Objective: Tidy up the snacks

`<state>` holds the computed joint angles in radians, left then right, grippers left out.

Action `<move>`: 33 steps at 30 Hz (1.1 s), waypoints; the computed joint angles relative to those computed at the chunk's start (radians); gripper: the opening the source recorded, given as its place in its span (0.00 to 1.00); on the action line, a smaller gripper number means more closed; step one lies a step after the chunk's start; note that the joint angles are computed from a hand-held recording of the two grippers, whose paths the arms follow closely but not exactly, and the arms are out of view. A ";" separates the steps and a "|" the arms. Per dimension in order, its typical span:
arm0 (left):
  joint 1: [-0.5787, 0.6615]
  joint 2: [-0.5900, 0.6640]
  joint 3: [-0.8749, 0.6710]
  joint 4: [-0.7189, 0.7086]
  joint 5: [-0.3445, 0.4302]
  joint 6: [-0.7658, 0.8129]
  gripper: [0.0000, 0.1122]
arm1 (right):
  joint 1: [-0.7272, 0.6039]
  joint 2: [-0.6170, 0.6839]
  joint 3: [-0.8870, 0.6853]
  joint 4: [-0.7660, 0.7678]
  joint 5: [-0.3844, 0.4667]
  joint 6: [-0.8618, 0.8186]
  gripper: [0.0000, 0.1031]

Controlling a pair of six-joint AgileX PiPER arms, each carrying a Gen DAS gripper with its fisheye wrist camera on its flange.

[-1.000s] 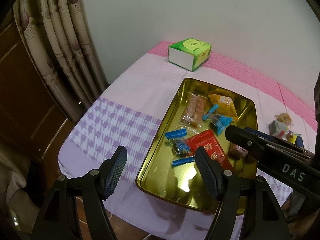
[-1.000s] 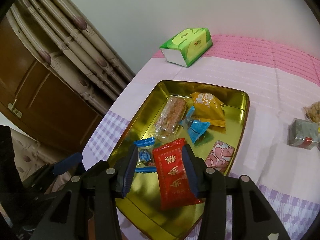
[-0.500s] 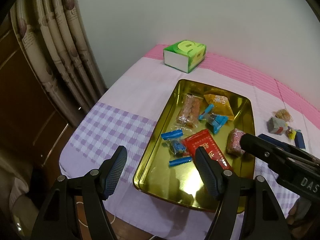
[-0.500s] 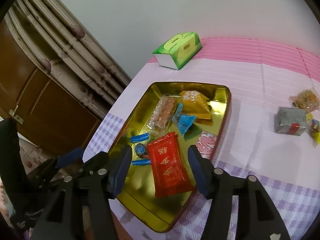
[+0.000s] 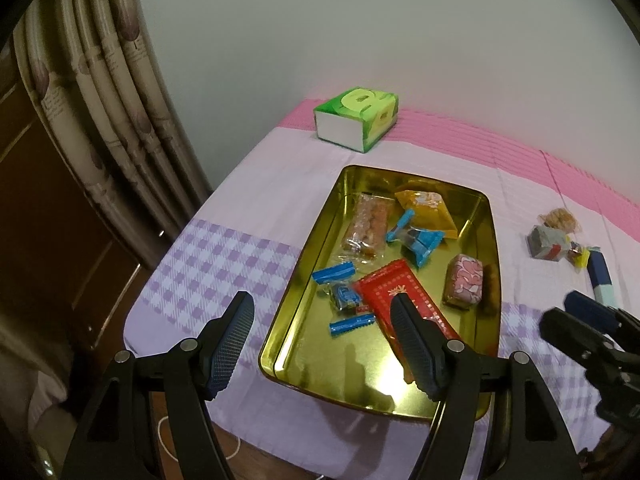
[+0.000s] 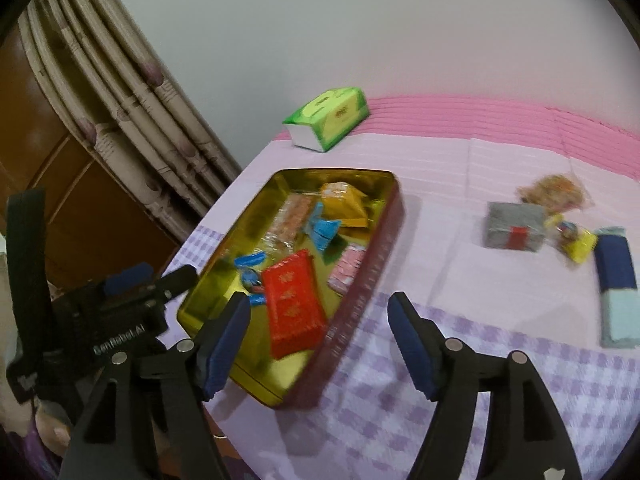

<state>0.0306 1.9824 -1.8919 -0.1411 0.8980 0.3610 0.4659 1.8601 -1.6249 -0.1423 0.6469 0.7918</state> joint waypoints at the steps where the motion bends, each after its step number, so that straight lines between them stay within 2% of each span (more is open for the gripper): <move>1: -0.002 -0.006 0.009 0.001 -0.007 0.003 0.63 | -0.001 -0.013 0.019 -0.009 -0.005 0.015 0.67; 11: -0.020 -0.068 0.102 -0.005 -0.083 0.041 0.64 | -0.042 -0.268 0.384 -0.182 -0.090 0.259 0.68; 14: -0.025 -0.086 0.130 -0.010 -0.102 0.056 0.65 | -0.060 -0.357 0.493 -0.258 -0.087 0.365 0.73; 23: -0.050 -0.152 0.232 -0.021 -0.178 0.113 0.65 | -0.146 -0.606 0.776 -0.359 -0.046 0.536 0.74; 28: -0.072 -0.180 0.286 -0.005 -0.220 0.134 0.68 | -0.208 -0.717 0.897 -0.366 -0.021 0.551 0.75; 33: -0.086 -0.194 0.317 0.010 -0.248 0.144 0.69 | -0.265 -0.774 0.960 -0.366 0.007 0.530 0.76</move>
<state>-0.0554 1.7881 -1.5748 -0.1315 0.6497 0.5046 0.2006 1.0865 -0.6646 -0.5087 0.6542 1.3214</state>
